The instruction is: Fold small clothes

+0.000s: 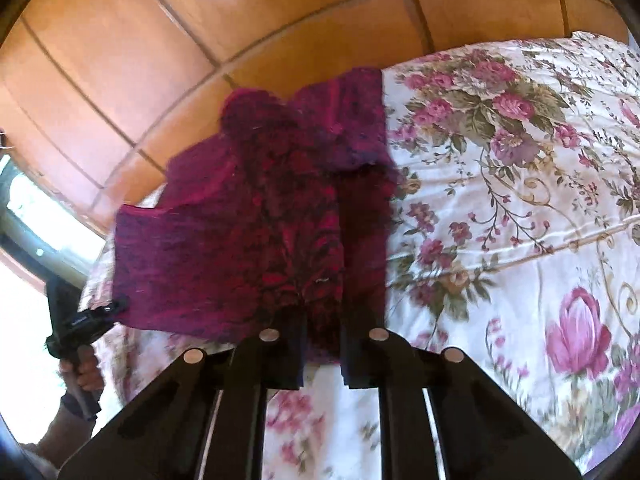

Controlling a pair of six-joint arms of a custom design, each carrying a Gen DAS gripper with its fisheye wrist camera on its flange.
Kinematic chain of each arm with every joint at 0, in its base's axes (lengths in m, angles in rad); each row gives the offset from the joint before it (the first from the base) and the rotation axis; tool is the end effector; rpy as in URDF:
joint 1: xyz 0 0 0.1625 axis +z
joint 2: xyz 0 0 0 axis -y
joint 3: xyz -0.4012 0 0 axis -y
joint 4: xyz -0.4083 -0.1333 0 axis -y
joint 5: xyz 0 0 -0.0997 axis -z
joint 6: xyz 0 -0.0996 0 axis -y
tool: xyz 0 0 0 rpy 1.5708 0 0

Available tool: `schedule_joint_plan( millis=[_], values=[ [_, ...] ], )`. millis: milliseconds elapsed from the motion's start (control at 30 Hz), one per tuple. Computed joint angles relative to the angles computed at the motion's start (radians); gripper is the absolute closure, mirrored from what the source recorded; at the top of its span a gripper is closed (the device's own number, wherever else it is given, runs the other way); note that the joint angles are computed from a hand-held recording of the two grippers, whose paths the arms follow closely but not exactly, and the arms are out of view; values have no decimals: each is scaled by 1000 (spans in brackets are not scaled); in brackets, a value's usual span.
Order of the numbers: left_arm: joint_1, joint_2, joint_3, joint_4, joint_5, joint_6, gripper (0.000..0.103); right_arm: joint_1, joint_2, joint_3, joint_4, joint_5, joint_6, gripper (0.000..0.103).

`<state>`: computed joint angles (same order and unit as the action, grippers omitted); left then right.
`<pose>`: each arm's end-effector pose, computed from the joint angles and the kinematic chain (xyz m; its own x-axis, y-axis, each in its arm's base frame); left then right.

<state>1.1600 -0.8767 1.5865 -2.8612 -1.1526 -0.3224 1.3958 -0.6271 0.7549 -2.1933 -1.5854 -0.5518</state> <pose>-0.1201 -0.7108 0.1834 -0.9848 -0.0905 -0.1483 0.0231 0.7780 -0.6279 -0.0207 -0.8746 0.3056 -0.9178 -0.3003 0.2598 -0.3850 0.8329 -0.3976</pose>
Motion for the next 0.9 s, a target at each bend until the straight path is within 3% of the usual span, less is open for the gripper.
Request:
schedule_joint_plan(
  millis=[67,233,267,400,433,500,533,567,633,700,767,900],
  values=[
    [-18,-29,43,6,8,-7,85,-7,-54,69,0,17,-4,92],
    [-72,-156,244,-1,14,-86,85,-26,-194,254,48,-27,-27,92],
    [-80,-174,274,3,21,-102,89,-34,-220,287,59,-37,-27,92],
    [-97,-220,349,-12,33,-154,88,-52,-233,312,88,-50,-12,91],
    [-108,-219,348,-7,81,-163,85,-50,-226,307,81,-56,-10,87],
    [-103,-215,333,-24,89,-159,60,-41,-197,267,95,-73,11,60],
    [-106,-213,323,-35,124,-162,36,-37,-187,250,105,-77,21,32],
    [-115,-206,314,-47,174,-164,28,-31,-172,227,105,-71,23,28],
    [-136,-181,276,-55,271,-122,28,-20,-164,221,63,-71,3,27],
    [-163,-137,216,-23,395,-52,28,0,-160,247,-50,-98,-29,18],
    [-181,-86,154,10,485,20,28,21,-150,271,-141,-127,-81,16],
    [-180,-6,45,103,568,52,26,56,-133,330,-291,-166,-217,15]
  ],
)
